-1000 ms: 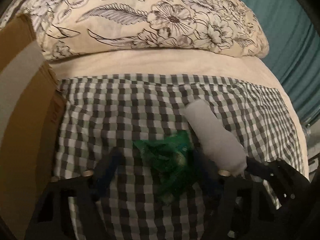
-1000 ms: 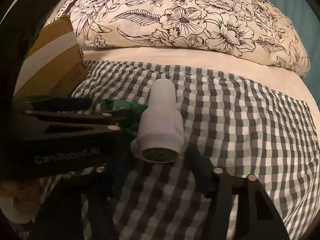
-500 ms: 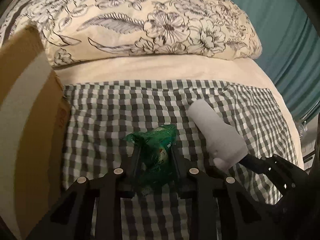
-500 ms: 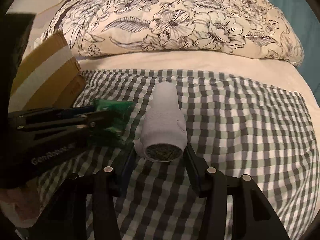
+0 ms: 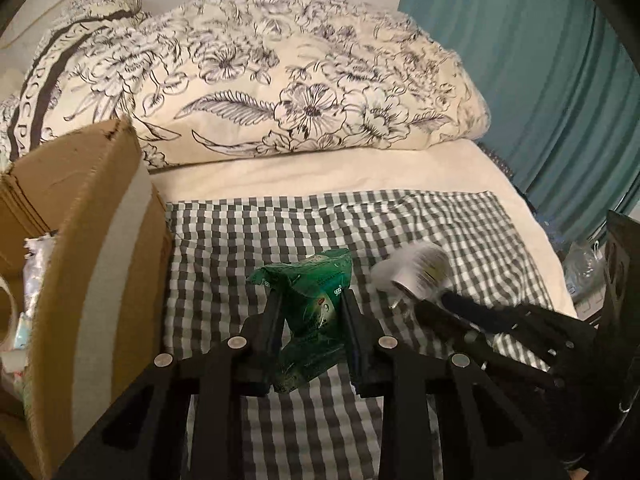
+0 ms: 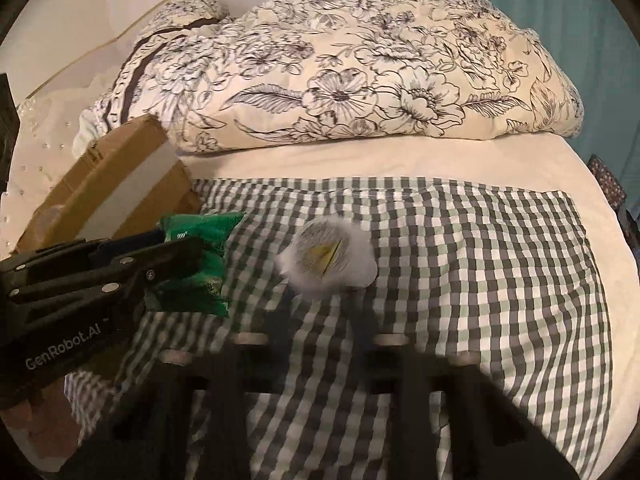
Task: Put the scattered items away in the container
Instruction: 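Lift the green packet and white bottle and carry them toward the box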
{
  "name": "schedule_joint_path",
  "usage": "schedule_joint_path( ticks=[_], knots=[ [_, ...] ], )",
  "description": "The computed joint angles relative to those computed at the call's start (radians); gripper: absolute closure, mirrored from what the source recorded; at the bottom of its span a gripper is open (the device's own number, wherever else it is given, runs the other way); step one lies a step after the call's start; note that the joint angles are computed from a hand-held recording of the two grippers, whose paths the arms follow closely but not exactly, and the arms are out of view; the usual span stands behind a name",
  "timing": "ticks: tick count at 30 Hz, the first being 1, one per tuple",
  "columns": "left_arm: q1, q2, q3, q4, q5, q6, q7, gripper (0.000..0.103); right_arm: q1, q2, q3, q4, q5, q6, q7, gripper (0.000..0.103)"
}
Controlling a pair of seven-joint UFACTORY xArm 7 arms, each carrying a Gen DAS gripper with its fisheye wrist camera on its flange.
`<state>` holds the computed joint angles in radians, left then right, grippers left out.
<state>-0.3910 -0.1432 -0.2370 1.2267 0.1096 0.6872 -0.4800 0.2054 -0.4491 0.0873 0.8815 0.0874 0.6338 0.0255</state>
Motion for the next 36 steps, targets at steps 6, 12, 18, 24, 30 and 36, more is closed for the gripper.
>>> schedule_joint_path(
  ticks=[6,12,18,24,30,36],
  knots=[
    [0.007,-0.068,-0.003,-0.027,-0.001,0.005,-0.008,0.075,0.011,-0.036,0.006,0.000,-0.001,0.055,0.012,0.102],
    [0.022,-0.114,-0.010,-0.034,0.002,-0.001,-0.013,0.075,0.005,-0.037,0.020,-0.006,-0.013,0.083,0.030,0.035],
    [0.048,-0.158,-0.007,-0.042,0.011,-0.020,-0.024,0.075,0.020,0.017,0.038,0.007,-0.008,0.042,0.065,0.030],
    [0.087,-0.203,0.010,-0.055,0.009,-0.019,-0.010,0.075,-0.009,0.095,0.082,0.009,-0.128,0.023,0.156,0.029],
    [0.118,-0.240,0.036,-0.082,-0.023,-0.007,0.021,0.075,0.009,0.157,0.084,0.052,-0.143,0.017,0.208,0.029],
    [0.145,-0.298,0.046,-0.119,-0.037,0.005,0.045,0.075,0.023,0.176,0.095,0.063,-0.206,0.026,0.249,0.043]
  ],
)
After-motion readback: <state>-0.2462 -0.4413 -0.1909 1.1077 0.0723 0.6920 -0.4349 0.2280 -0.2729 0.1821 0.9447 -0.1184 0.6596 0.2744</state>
